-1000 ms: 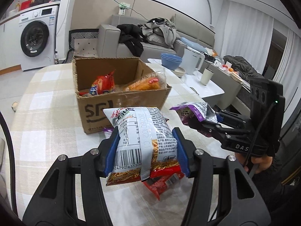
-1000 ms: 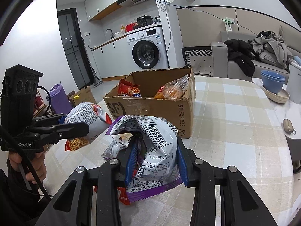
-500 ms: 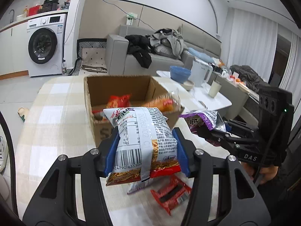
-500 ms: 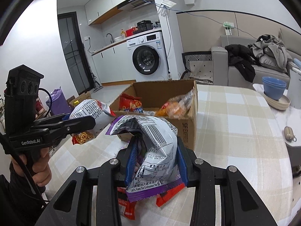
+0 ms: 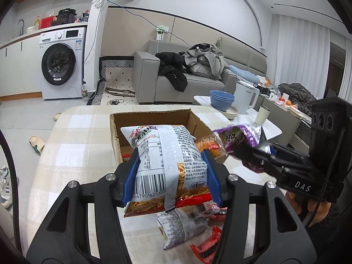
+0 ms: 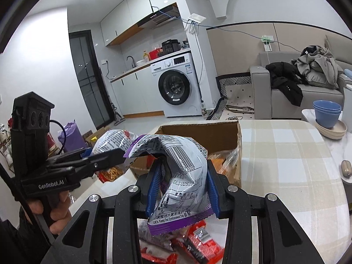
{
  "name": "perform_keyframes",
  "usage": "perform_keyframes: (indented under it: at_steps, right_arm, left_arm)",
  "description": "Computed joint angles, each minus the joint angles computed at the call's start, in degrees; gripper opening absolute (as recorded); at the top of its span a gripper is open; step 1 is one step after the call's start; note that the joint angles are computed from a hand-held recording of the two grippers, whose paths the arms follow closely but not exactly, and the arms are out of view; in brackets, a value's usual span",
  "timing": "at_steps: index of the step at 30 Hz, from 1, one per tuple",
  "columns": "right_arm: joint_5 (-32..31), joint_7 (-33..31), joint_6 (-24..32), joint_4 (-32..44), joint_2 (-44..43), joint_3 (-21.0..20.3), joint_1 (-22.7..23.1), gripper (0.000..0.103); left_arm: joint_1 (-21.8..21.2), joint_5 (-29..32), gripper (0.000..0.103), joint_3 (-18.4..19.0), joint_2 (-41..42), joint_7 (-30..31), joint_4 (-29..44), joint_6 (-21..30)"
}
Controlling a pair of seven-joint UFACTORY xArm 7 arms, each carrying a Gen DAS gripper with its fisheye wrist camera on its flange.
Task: Organize snacks
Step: 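Carry the noodle-snack bag and white-purple bag over the box with both grippers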
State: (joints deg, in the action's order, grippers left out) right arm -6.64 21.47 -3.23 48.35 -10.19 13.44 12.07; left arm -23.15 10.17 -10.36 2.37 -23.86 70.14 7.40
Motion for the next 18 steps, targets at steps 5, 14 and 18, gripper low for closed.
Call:
perform_keyframes:
  at_steps: [5,14,18]
  right_arm:
    - [-1.29,1.73,0.88,3.62,2.56,0.72,-1.84,0.039]
    - [-1.84,1.42,2.5,9.01,7.41,-2.88,1.1,0.039]
    - [-4.21,3.73,2.78,10.98,9.81,-3.8,1.26,0.039]
  left_arm:
    - [-0.62,6.6,0.052,1.61,2.17,-5.48,3.1,0.67]
    - [-1.86,6.57,0.052,3.64,7.9,-5.98,10.64,2.34]
    - [-2.41,5.9,0.052,4.51,11.1,-5.37,14.55,3.6]
